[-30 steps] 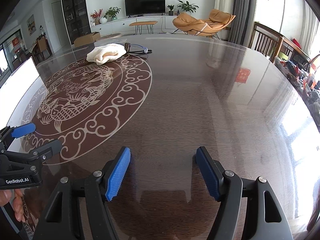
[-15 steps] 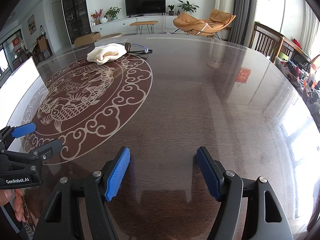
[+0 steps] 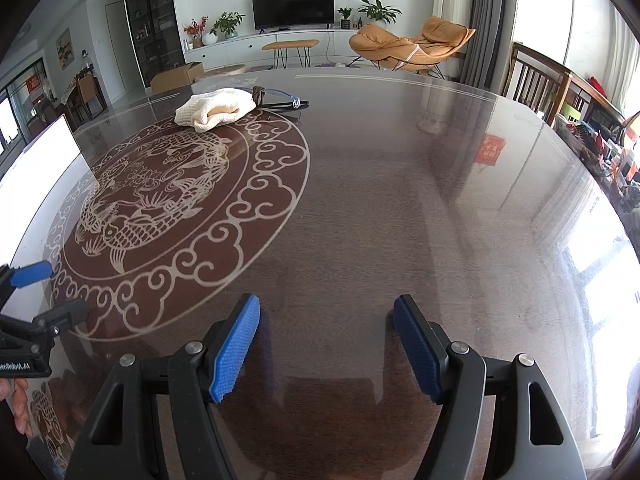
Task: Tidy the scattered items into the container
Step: 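Move both open tools toward the knitted bag and glasses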
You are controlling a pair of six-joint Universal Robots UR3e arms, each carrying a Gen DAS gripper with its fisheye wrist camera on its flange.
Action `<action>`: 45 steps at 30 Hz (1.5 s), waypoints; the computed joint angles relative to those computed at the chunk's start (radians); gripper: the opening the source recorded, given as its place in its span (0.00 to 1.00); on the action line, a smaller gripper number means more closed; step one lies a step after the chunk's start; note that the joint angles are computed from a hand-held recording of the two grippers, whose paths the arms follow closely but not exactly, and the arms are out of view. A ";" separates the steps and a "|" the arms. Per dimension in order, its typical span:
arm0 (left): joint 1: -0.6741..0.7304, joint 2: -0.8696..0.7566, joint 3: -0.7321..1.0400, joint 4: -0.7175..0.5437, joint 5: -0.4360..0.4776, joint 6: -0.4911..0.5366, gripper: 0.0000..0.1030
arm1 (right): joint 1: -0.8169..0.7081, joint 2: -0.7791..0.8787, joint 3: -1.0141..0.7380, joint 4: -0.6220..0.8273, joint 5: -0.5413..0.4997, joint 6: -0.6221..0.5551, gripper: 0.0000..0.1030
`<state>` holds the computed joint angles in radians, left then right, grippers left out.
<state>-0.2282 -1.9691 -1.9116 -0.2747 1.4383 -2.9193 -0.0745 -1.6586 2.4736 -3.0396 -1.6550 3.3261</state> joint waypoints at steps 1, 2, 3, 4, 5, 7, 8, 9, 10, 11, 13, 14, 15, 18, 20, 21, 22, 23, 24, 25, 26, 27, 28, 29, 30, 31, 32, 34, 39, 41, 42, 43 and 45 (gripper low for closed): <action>0.020 0.016 -0.030 0.017 -0.008 0.002 1.00 | -0.017 0.023 -0.058 0.011 0.032 -0.002 0.69; 0.034 0.027 -0.060 0.044 -0.011 0.005 1.00 | -0.015 0.063 -0.158 0.058 0.034 0.013 0.69; 0.046 0.038 -0.094 0.077 -0.018 0.009 1.00 | -0.008 0.119 -0.263 0.086 0.024 0.025 0.69; 0.056 0.047 -0.121 0.101 -0.024 0.012 1.00 | -0.007 0.184 -0.367 0.105 0.020 0.028 0.69; 0.058 0.053 -0.131 0.106 -0.020 0.009 1.00 | -0.004 0.258 -0.472 0.121 0.012 0.024 0.69; 0.056 0.060 -0.143 0.115 -0.013 -0.001 1.00 | 0.024 0.411 -0.681 0.161 -0.043 -0.006 0.69; 0.056 0.060 -0.145 0.118 -0.012 -0.003 1.00 | 0.041 0.486 -0.786 0.191 -0.074 -0.025 0.69; 0.057 0.059 -0.145 0.120 -0.014 -0.003 1.00 | 0.057 0.556 -0.891 0.233 -0.105 -0.041 0.69; 0.058 0.059 -0.143 0.119 -0.015 -0.002 1.00 | 0.073 0.621 -0.996 0.288 -0.144 -0.048 0.69; 0.058 0.058 -0.141 0.118 -0.016 -0.002 1.00 | 0.086 0.681 -1.100 0.355 -0.173 -0.054 0.69; 0.059 0.055 -0.140 0.120 -0.017 -0.001 1.00 | 0.104 0.784 -1.267 0.457 -0.215 -0.060 0.69; 0.060 0.054 -0.140 0.121 -0.018 -0.001 1.00 | 0.111 0.825 -1.332 0.496 -0.223 -0.070 0.69; 0.060 0.053 -0.139 0.122 -0.018 -0.001 1.00 | 0.120 0.863 -1.394 0.538 -0.227 -0.086 0.69; 0.060 0.053 -0.139 0.122 -0.017 -0.002 1.00 | 0.156 0.951 -1.541 0.650 -0.211 -0.192 0.68; 0.060 0.054 -0.140 0.121 -0.018 -0.001 1.00 | 0.164 0.919 -1.494 0.636 -0.104 -0.291 0.68; 0.060 0.054 -0.140 0.121 -0.018 -0.001 1.00 | 0.154 0.867 -1.412 0.598 0.002 -0.332 0.68; 0.060 0.053 -0.139 0.121 -0.018 -0.001 1.00 | 0.137 0.801 -1.308 0.547 0.116 -0.358 0.68; 0.060 0.053 -0.139 0.121 -0.018 -0.001 1.00 | 0.126 0.733 -1.203 0.495 0.191 -0.366 0.68; 0.060 0.053 -0.139 0.121 -0.018 -0.001 1.00 | 0.121 0.667 -1.098 0.440 0.223 -0.361 0.68; 0.060 0.053 -0.139 0.121 -0.018 -0.001 1.00 | 0.119 0.603 -0.994 0.387 0.231 -0.347 0.68; 0.060 0.053 -0.140 0.122 -0.018 -0.001 1.00 | 0.113 0.540 -0.889 0.345 0.227 -0.330 0.68; 0.061 0.053 -0.140 0.122 -0.018 -0.001 1.00 | 0.110 0.479 -0.784 0.305 0.215 -0.313 0.68; 0.060 0.053 -0.139 0.122 -0.017 -0.001 1.00 | 0.107 0.423 -0.679 0.259 0.201 -0.299 0.68; 0.061 0.053 -0.140 0.123 -0.018 -0.001 1.00 | 0.102 0.368 -0.575 0.216 0.187 -0.287 0.68; 0.061 0.053 -0.140 0.123 -0.018 -0.001 1.00 | 0.093 0.311 -0.470 0.171 0.181 -0.277 0.68; 0.061 0.053 -0.140 0.123 -0.018 -0.001 1.00 | 0.079 0.257 -0.367 0.120 0.180 -0.269 0.68; 0.061 0.053 -0.141 0.123 -0.018 0.000 1.00 | 0.068 0.209 -0.275 0.075 0.176 -0.261 0.68; 0.062 0.053 -0.141 0.123 -0.018 0.000 1.00 | 0.036 0.107 -0.124 0.024 0.178 -0.254 0.68; 0.062 0.053 -0.141 0.123 -0.019 0.000 1.00 | -0.012 -0.037 0.028 0.007 0.188 -0.253 0.68; 0.062 0.053 -0.141 0.124 -0.019 0.000 1.00 | -0.003 -0.039 0.045 -0.028 0.167 -0.247 0.68; 0.062 0.053 -0.141 0.124 -0.019 0.000 1.00 | 0.001 -0.035 0.051 -0.043 0.155 -0.245 0.68; 0.062 0.053 -0.141 0.124 -0.019 0.000 1.00 | 0.009 -0.024 0.052 -0.058 0.140 -0.238 0.68; 0.062 0.052 -0.141 0.124 -0.018 0.000 1.00 | 0.017 -0.009 0.064 -0.100 0.123 -0.224 0.68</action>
<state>-0.1666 -1.9170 -2.0526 -0.1502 1.4198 -2.9193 -0.0572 -1.6679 2.5378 -3.1393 -1.5322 3.1017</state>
